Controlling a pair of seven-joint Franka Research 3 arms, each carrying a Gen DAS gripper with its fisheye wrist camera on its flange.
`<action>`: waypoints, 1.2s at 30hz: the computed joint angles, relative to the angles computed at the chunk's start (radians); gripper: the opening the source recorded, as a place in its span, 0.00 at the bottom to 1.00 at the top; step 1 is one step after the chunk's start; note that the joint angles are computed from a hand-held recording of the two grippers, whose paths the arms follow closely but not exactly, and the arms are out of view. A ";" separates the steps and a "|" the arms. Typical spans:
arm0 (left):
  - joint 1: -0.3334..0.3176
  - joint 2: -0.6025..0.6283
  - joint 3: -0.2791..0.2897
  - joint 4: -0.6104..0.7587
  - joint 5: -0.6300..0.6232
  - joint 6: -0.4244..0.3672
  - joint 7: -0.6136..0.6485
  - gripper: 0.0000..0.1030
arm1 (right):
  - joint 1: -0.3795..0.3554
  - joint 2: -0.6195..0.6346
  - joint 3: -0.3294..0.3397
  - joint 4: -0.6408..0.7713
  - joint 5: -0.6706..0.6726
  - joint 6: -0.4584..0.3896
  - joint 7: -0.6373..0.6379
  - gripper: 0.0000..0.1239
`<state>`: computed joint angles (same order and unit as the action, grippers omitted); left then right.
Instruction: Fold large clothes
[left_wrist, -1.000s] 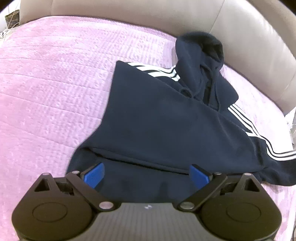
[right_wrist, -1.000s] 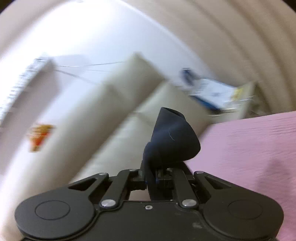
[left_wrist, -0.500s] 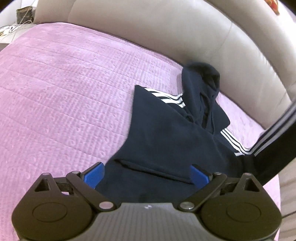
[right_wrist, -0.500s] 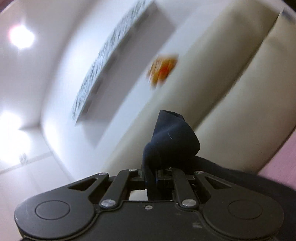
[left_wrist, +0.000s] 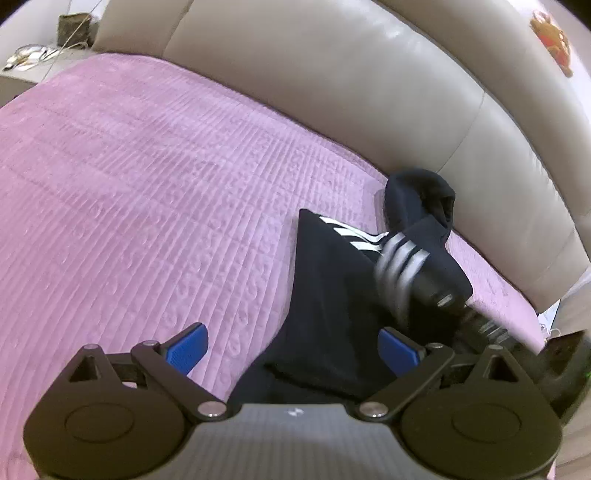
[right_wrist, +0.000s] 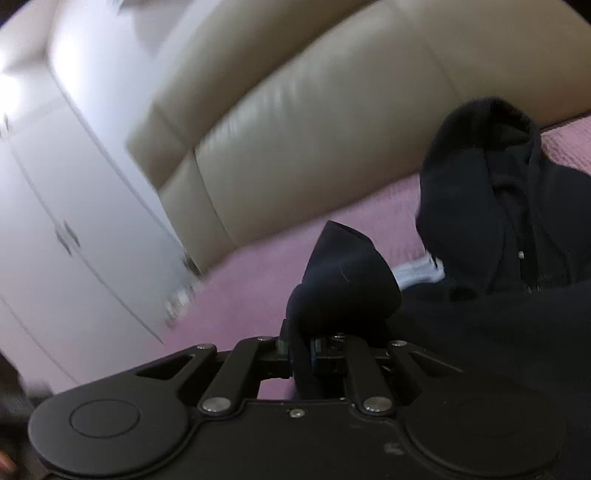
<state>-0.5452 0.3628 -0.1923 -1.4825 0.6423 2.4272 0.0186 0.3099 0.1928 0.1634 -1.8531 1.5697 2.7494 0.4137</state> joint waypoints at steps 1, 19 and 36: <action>0.003 0.012 0.001 0.010 0.002 0.005 0.014 0.97 | 0.004 0.010 -0.003 -0.002 -0.038 0.007 -0.002 0.15; -0.021 0.312 0.066 0.372 -0.120 -0.061 0.281 0.80 | -0.145 -0.165 -0.161 -0.188 -0.737 0.093 0.371 0.67; -0.084 0.285 0.113 0.335 0.024 -0.099 0.247 0.06 | -0.313 0.096 -0.141 0.115 -0.935 -0.192 0.722 0.43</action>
<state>-0.6294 0.6479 -0.0791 -1.1474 0.6664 2.3279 0.2660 -0.0032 0.2891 0.0227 -1.7382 0.6350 2.5575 1.1353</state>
